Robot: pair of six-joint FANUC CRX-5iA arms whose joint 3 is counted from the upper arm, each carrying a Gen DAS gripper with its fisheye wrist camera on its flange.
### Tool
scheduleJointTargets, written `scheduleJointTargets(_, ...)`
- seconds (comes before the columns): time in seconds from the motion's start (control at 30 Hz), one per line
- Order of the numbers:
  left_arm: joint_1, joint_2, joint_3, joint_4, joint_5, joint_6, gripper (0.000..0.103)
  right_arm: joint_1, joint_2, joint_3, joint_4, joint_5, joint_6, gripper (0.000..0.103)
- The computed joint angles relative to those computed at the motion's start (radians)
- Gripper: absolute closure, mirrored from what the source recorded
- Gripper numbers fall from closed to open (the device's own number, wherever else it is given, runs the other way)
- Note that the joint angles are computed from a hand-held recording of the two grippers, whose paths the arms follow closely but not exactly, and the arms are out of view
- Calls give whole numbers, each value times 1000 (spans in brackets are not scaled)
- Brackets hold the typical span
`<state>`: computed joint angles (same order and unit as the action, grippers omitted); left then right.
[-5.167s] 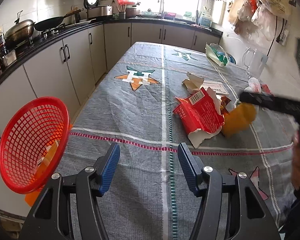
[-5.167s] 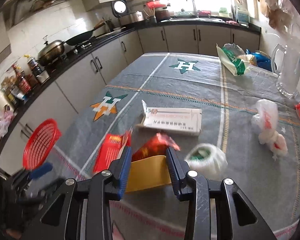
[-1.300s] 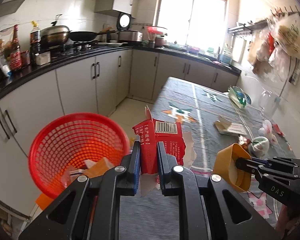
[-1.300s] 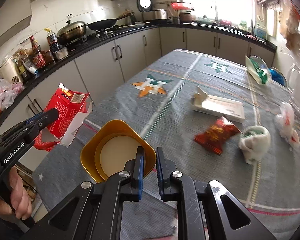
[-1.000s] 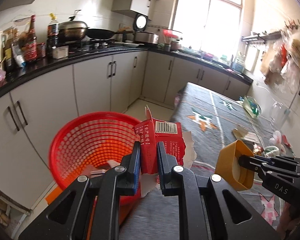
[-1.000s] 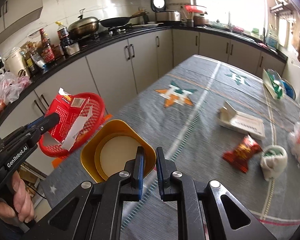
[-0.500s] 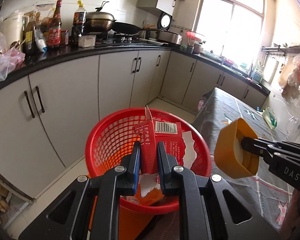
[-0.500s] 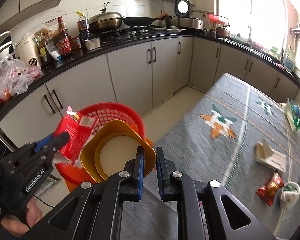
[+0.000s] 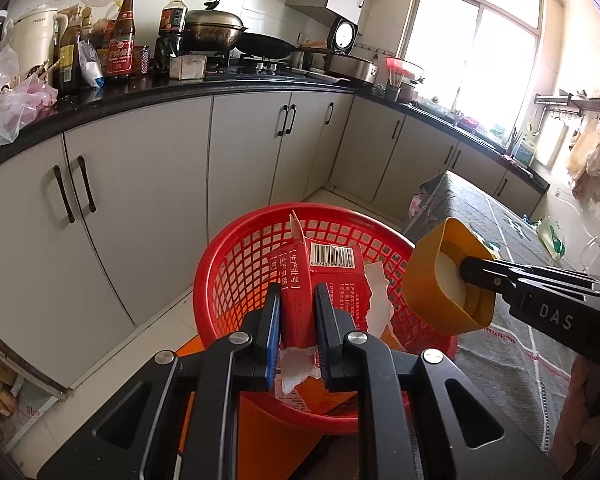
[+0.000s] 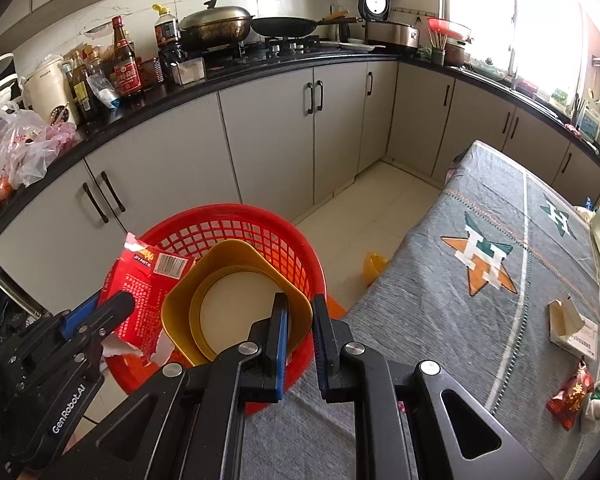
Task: Collect trash
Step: 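Open both grippers to drop the snack box and container into the basket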
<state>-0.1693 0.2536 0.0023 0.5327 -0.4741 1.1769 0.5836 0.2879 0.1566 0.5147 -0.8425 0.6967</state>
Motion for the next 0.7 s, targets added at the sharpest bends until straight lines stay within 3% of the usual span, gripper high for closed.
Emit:
scheduleJointTargets(0.17, 2, 3, 2, -9, 8, 7, 84, -10, 26, 35, -26, -10, 17, 87)
scheduleJointTargets(0.27, 8, 5, 2, 6, 1, 0, 79, -14, 23, 33, -37, 2, 20, 80)
scheduleJointTargets(0.33, 10, 1, -2, 8, 6, 3, 74, -13, 13, 18, -27, 14, 8, 79)
scheduleJointTargets(0.53, 0, -18, -20, 34, 16, -18, 73, -9, -40, -42, 3, 47, -28, 79)
scheduleJointTargets(0.7, -35, -41, -47, 59, 23, -75, 68, -4, -115, -142, 55, 72, -103, 68)
